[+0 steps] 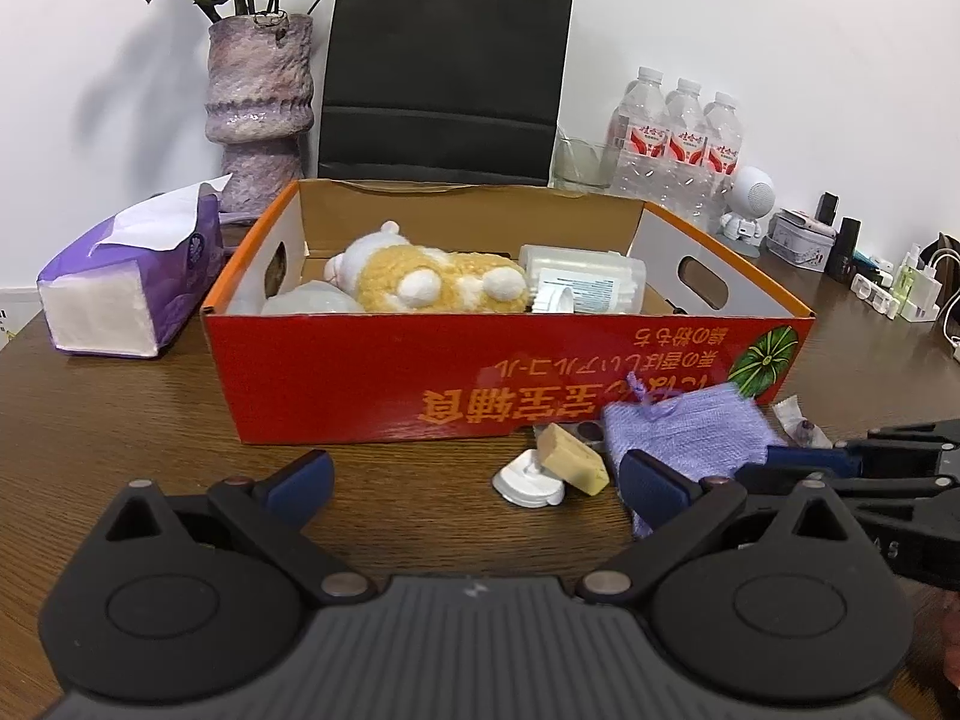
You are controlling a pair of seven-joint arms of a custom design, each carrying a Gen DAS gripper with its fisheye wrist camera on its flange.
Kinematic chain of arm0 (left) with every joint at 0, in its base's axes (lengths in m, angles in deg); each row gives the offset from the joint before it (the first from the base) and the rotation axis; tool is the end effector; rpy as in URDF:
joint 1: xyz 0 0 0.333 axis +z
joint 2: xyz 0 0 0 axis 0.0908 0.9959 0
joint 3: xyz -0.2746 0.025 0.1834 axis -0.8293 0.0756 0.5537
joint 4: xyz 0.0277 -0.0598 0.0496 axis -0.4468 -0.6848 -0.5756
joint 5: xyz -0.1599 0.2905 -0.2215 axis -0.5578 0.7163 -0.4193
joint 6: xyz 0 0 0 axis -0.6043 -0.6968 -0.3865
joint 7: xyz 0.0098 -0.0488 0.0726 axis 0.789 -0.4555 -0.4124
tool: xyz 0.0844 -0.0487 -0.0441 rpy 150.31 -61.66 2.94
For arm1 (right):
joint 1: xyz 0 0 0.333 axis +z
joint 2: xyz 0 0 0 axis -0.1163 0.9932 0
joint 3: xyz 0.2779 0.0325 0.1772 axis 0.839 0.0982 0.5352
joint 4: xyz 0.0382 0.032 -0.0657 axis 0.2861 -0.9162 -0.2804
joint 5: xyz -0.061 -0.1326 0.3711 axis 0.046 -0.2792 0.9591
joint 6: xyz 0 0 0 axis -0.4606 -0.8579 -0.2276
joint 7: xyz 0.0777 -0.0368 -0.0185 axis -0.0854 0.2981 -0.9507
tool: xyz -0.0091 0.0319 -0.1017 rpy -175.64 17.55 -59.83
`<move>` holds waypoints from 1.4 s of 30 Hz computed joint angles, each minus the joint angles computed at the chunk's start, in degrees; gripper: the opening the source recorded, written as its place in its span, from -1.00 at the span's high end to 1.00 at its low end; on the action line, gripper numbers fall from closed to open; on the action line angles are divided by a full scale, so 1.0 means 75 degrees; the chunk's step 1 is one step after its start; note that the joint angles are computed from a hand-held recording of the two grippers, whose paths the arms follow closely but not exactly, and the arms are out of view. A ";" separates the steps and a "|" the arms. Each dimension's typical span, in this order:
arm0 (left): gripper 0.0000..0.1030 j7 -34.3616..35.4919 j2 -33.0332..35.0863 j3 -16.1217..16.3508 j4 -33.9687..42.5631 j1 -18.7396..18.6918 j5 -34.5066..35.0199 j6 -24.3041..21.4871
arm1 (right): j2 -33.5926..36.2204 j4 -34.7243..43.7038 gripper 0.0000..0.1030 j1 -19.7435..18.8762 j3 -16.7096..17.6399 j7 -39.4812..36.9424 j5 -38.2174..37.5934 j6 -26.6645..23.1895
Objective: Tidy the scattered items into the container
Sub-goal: 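Grasp the yellow soap bar with the left tool while the right tool lifts the purple bag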
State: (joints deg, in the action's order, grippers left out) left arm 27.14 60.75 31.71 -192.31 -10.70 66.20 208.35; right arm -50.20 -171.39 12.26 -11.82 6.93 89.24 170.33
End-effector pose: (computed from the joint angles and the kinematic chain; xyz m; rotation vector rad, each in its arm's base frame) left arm 0.5105 -0.3062 0.4449 -1.7603 1.5178 -0.9067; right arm 0.5867 0.2384 0.5000 -2.0222 1.0535 -0.4524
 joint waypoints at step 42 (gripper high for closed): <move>0.37 -0.0781 -0.0194 -0.0026 0.0153 -0.0331 0.1649 -0.0129 | -0.0811 -0.0059 0.92 -0.0090 -0.0071 -0.2940 0.4112 -0.0027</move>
